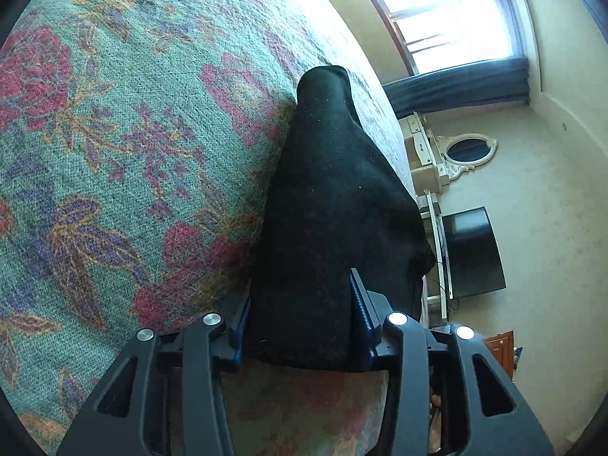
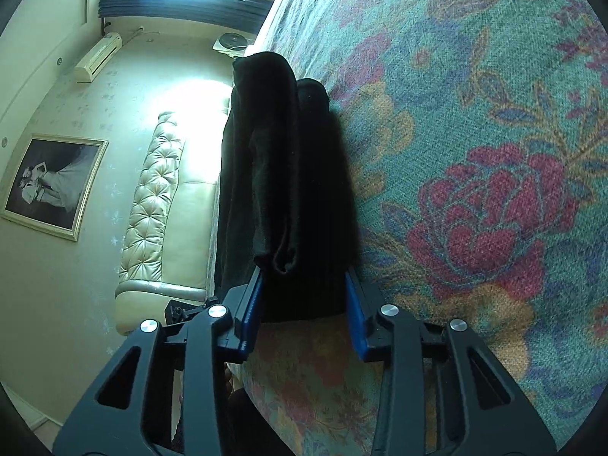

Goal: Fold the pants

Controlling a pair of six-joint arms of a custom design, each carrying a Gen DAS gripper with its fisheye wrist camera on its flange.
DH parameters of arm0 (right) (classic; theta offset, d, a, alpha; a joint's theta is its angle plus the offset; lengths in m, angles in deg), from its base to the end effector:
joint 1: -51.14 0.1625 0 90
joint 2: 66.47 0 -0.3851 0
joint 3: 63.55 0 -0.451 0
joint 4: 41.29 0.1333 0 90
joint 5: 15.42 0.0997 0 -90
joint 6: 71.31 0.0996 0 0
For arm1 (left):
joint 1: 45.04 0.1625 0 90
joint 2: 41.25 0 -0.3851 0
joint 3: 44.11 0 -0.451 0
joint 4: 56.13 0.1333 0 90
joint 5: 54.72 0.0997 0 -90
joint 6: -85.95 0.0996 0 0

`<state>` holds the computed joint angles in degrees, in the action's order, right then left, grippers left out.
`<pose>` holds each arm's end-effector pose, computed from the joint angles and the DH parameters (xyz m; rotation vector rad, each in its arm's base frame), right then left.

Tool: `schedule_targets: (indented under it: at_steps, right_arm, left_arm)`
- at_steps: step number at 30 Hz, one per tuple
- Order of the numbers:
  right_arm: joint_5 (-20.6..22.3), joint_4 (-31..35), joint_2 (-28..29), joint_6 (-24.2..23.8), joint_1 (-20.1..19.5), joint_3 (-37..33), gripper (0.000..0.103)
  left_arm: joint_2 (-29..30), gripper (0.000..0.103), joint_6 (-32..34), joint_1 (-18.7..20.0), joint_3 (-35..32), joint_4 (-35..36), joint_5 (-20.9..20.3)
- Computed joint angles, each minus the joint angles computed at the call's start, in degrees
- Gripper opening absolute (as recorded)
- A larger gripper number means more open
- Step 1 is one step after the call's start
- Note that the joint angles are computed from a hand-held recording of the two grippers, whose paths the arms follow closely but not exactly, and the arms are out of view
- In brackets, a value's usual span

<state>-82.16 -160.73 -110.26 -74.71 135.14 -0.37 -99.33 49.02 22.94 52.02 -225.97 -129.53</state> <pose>0.0862 -0.8311 0.2066 0.0126 2.7380 -0.2861 -0.1136 -0.7061 0.2062 0.5032 -2.7502 1.1112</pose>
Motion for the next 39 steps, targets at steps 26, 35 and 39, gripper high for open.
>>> schedule_targets:
  at_steps: [26, 35, 39]
  right_arm:
    - [3.3, -2.1, -7.2, -0.1, -1.9, 8.9, 0.03]
    - [3.5, -3.9, -8.4, 0.8, -2.2, 11.3, 0.03]
    - [3.2, -3.8, -8.3, 0.8, -2.1, 11.2, 0.03]
  left_arm:
    - [-3.4, 0.037, 0.8, -2.2, 3.7, 2.4, 3.4]
    - [-3.8, 0.037, 2.2, -2.3, 3.7, 3.4, 4.0]
    - [-3.8, 0.037, 2.8, -2.4, 3.5, 3.6, 4.3]
